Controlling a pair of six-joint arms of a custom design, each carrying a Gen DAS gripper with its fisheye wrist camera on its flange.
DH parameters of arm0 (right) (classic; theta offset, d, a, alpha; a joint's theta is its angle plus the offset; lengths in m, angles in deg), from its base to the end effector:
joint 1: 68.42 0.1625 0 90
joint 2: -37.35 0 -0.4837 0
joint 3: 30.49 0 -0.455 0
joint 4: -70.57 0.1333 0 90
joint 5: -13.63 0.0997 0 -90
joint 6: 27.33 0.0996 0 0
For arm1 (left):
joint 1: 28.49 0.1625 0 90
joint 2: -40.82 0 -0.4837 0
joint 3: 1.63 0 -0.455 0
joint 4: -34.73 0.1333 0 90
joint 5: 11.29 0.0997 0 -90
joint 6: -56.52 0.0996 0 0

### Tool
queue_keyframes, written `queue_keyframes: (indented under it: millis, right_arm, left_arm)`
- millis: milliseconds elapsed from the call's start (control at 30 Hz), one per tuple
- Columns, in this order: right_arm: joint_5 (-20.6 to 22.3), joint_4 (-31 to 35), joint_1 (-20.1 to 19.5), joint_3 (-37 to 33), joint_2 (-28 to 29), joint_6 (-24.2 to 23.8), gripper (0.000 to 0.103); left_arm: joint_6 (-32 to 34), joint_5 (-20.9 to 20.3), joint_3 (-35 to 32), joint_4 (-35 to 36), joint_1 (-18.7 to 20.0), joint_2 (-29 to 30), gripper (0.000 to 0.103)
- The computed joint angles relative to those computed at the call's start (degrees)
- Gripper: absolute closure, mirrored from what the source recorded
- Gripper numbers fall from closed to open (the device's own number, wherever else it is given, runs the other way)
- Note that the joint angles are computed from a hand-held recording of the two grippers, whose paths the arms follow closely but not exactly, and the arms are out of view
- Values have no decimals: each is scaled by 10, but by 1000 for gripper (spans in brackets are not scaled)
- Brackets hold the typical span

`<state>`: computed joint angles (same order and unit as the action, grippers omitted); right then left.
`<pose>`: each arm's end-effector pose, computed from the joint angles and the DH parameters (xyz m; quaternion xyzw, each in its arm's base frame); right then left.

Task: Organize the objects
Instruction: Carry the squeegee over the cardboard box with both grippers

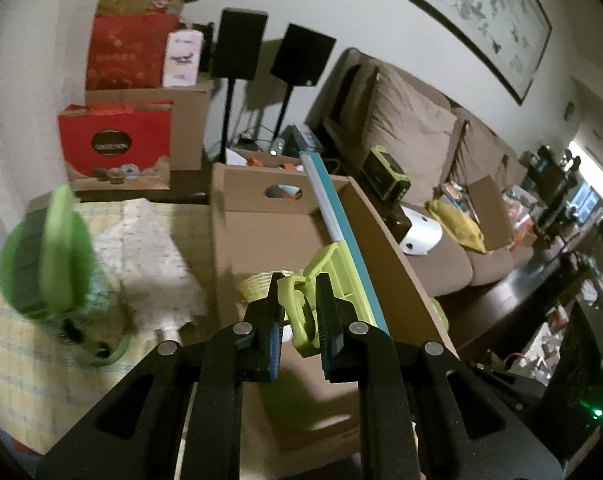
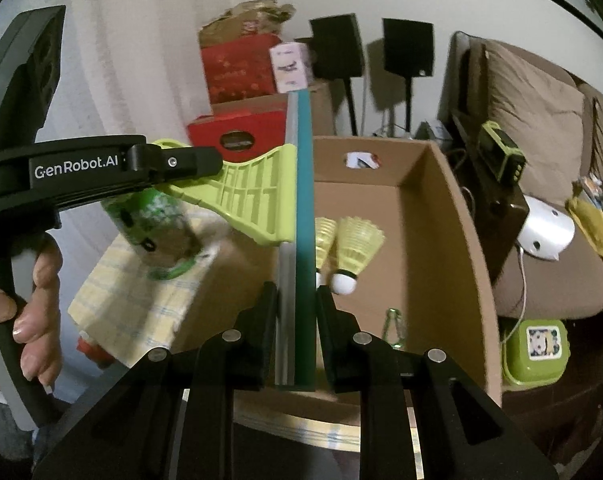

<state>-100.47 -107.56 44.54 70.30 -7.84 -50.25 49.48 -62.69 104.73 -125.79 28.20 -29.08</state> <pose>0.3704 -0.6369 0.1072 0.3121 -0.8874 0.2740 0.2003 -0.1982 -0.6575 0.3377 0.1108 0.9008 -0.3684 0.2013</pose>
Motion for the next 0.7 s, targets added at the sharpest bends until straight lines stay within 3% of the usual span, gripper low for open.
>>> queue_keyframes:
  millis: [367,700]
  right_arm:
    - [-43,5,-29,1,-9,22,83]
    - [-69,28,-41,-7,-7,29,83]
  left_arm:
    - [7,-44,-58,42,11,71,90]
    - [-11,-59,-84,82,22,103,89]
